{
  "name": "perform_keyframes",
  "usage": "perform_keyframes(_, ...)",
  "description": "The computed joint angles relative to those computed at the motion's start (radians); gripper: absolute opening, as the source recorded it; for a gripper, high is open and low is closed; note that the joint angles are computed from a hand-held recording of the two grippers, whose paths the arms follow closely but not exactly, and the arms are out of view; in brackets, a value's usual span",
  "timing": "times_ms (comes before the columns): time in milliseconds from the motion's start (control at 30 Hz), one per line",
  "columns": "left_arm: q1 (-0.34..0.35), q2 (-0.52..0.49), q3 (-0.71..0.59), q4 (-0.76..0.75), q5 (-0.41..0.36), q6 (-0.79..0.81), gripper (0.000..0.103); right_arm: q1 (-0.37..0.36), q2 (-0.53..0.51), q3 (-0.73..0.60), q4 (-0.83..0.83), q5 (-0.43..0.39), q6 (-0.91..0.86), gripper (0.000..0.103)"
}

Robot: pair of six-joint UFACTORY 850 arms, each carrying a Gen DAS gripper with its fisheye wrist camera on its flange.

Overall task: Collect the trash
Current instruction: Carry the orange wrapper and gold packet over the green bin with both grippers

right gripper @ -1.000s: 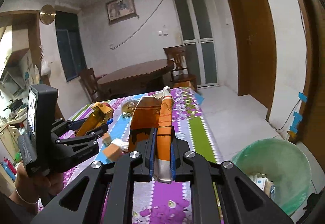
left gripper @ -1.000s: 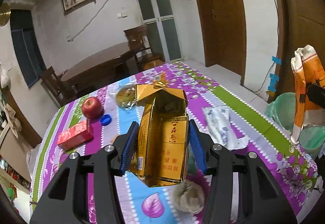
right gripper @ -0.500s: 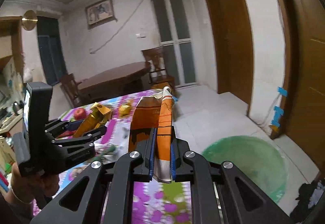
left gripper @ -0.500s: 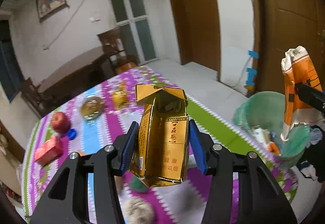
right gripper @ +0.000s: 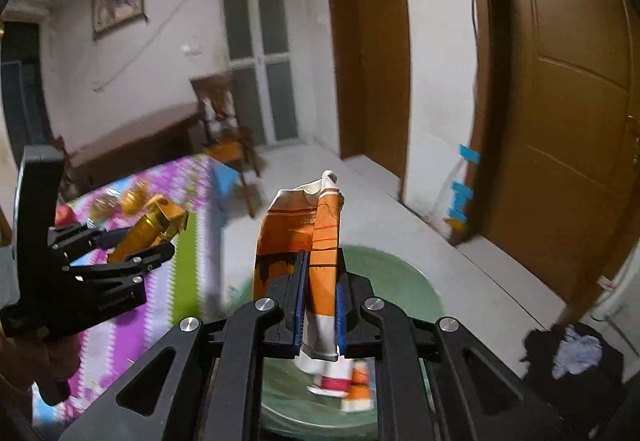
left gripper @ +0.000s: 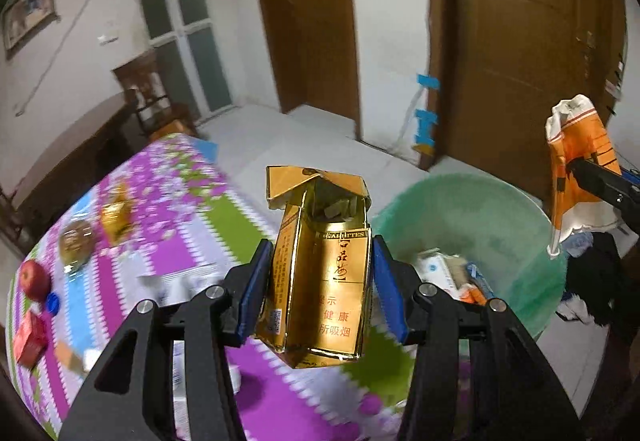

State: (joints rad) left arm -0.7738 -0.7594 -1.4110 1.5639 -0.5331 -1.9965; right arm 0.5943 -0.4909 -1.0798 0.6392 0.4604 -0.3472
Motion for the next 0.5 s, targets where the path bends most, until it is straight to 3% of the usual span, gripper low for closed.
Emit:
perform_keyframes(100, 0.016, -0.039, -0.054, -0.009, 0.085, 0.056, 0.048, -0.020, -0.017, -0.024, 0.134, -0.041, -0.150, 0.013)
perform_keyframes(200, 0.039, -0.086, -0.124, -0.039, 0.225, 0.149, 0.048, -0.037, -0.029, -0.050, 0.270, -0.077, -0.304, 0.013)
perform_keyframes(300, 0.054, -0.127, -0.183, -0.163, 0.319, 0.309, 0.048, -0.052, -0.041, -0.076, 0.394, -0.115, -0.426, 0.013)
perform_keyframes(500, 0.052, -0.187, -0.262, -0.472, 0.353, 0.657, 0.049, -0.081, -0.101, -0.151, 0.750, -0.179, -0.778, 0.013)
